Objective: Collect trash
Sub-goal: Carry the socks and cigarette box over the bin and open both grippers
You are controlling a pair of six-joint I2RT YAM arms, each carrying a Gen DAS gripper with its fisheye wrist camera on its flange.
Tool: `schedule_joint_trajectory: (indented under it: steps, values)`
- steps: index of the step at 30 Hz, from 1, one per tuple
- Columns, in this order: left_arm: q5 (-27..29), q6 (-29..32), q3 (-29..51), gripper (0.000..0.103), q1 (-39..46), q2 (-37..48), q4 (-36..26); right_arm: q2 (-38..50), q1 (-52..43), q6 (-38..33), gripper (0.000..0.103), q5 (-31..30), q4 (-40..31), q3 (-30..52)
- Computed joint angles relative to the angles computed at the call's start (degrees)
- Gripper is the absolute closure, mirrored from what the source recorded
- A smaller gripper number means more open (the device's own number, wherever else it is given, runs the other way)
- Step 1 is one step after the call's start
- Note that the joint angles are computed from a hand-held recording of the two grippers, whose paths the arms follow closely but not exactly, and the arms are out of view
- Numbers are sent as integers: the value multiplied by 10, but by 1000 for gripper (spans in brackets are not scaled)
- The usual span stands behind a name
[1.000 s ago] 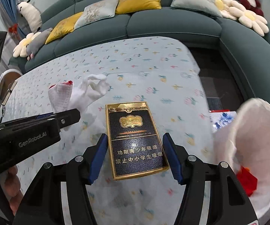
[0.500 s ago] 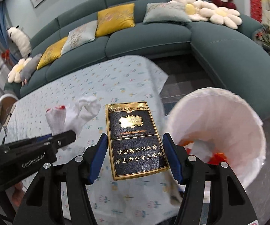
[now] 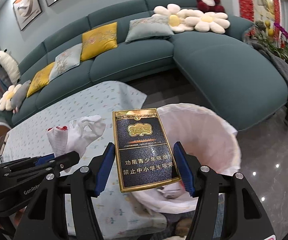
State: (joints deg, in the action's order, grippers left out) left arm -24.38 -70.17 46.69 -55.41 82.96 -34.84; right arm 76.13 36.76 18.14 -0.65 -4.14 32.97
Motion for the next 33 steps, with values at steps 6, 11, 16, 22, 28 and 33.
schedule_joint_trajectory:
  steps: [6,11,16,22,28,33]
  values:
    - [11,29,45,75,3,48,18,-18,-57,-19,45,-21,3,-20]
    - [22,49,72,75,7,86,36,-21,-91,-33,45,-34,7,-29]
    - [32,70,94,72,15,113,51,-14,-112,-40,45,-43,13,-29]
    - [35,76,106,58,26,131,60,3,-130,-47,45,-50,20,-20]
    - [33,68,108,53,30,135,62,17,-132,-52,45,-52,28,-13]
    - [30,62,93,52,31,125,64,28,-128,-50,45,-53,33,-8]
